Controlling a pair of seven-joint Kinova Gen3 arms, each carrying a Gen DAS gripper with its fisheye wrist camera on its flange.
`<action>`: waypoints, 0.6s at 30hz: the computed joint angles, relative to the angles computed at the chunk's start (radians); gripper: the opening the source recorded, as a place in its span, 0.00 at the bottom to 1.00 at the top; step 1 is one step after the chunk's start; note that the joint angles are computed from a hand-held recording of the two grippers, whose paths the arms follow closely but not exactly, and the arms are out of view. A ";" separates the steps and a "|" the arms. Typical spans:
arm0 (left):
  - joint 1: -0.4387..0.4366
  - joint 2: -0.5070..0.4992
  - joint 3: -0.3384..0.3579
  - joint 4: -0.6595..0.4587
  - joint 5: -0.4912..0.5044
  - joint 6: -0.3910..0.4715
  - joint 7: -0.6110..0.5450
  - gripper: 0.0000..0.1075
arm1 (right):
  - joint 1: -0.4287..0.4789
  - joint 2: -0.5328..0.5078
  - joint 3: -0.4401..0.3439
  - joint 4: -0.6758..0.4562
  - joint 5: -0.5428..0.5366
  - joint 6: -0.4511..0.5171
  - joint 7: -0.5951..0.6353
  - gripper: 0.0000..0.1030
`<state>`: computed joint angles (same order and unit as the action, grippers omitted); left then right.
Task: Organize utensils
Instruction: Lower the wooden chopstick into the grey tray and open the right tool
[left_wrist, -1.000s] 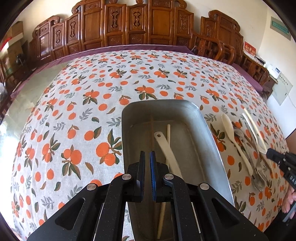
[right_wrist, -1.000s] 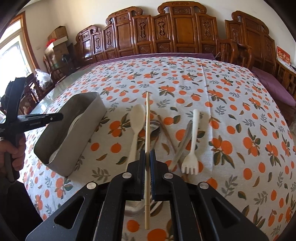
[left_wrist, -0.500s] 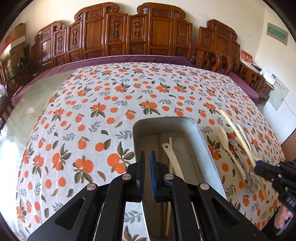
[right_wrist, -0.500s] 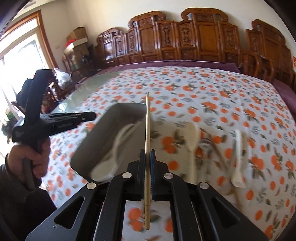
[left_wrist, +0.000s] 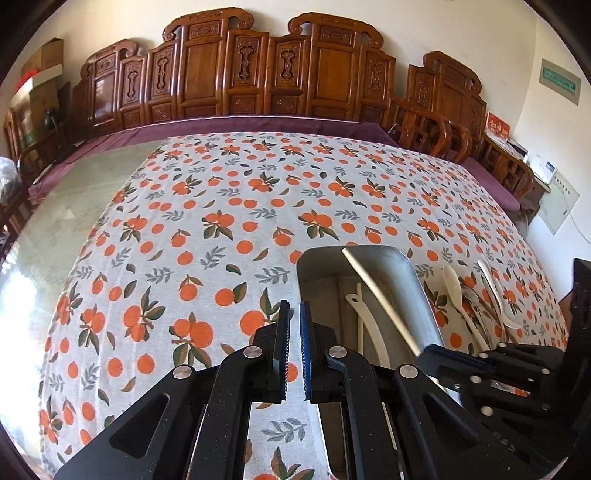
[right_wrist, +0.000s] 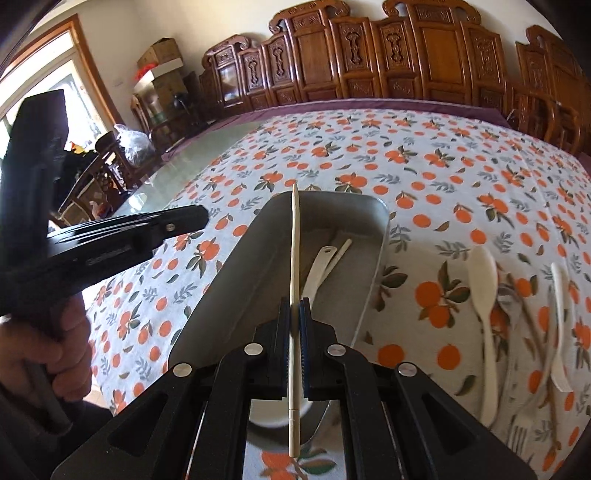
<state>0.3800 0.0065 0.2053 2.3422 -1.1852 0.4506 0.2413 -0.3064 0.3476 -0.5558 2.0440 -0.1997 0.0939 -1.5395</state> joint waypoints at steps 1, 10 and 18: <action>-0.001 -0.001 -0.001 0.002 -0.002 -0.001 0.002 0.04 | 0.000 0.007 -0.001 -0.003 -0.001 0.001 -0.002 0.06; -0.005 -0.004 0.003 0.003 -0.004 0.001 0.005 0.04 | 0.026 0.057 -0.043 -0.032 -0.012 0.003 -0.013 0.06; -0.002 -0.002 0.004 0.000 -0.004 0.000 0.003 0.04 | 0.086 0.061 -0.112 -0.007 0.003 -0.033 -0.004 0.09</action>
